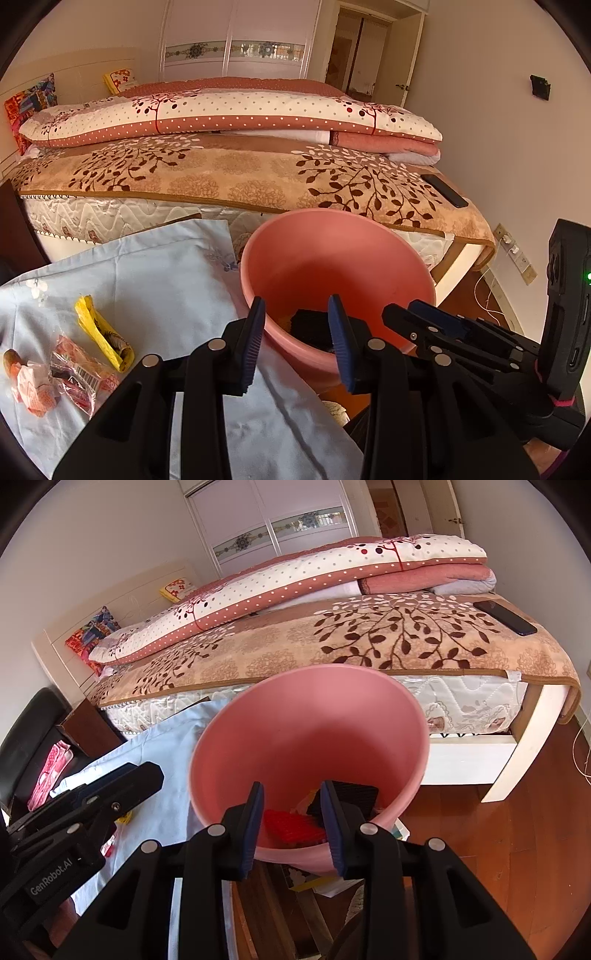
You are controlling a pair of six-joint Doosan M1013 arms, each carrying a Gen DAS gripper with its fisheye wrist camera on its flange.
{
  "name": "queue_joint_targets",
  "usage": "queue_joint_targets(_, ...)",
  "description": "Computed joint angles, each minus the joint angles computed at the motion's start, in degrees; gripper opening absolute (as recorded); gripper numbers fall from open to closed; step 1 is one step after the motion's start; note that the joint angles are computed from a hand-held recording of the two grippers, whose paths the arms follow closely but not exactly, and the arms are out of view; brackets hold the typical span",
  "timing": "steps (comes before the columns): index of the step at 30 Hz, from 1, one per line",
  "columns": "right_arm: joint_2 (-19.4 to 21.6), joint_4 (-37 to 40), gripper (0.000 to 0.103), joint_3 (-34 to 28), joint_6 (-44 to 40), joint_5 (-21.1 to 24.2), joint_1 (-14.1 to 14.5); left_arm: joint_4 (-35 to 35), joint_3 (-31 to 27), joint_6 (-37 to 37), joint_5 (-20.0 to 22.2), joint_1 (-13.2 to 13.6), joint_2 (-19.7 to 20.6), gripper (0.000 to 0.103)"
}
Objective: Collect trash
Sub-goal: 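Move both open tools back over the items on the sheet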
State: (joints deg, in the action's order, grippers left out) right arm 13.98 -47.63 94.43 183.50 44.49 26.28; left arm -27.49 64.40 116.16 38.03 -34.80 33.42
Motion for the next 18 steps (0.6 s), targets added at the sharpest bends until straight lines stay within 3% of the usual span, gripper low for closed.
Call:
queue_joint_targets(9,1.08,0.44,0.034,-1.94,-2.82,-0.06,1.14,1.20,2.92,-0.80,-2.87,1.18,-2.02,0.036)
queue_joint_targets(18,2.05,1.74,0.036,-3.56,-6.25,-0.70,2.13,5.57,4.86,-6.75,-4.12,3.15,-3.31,0.036)
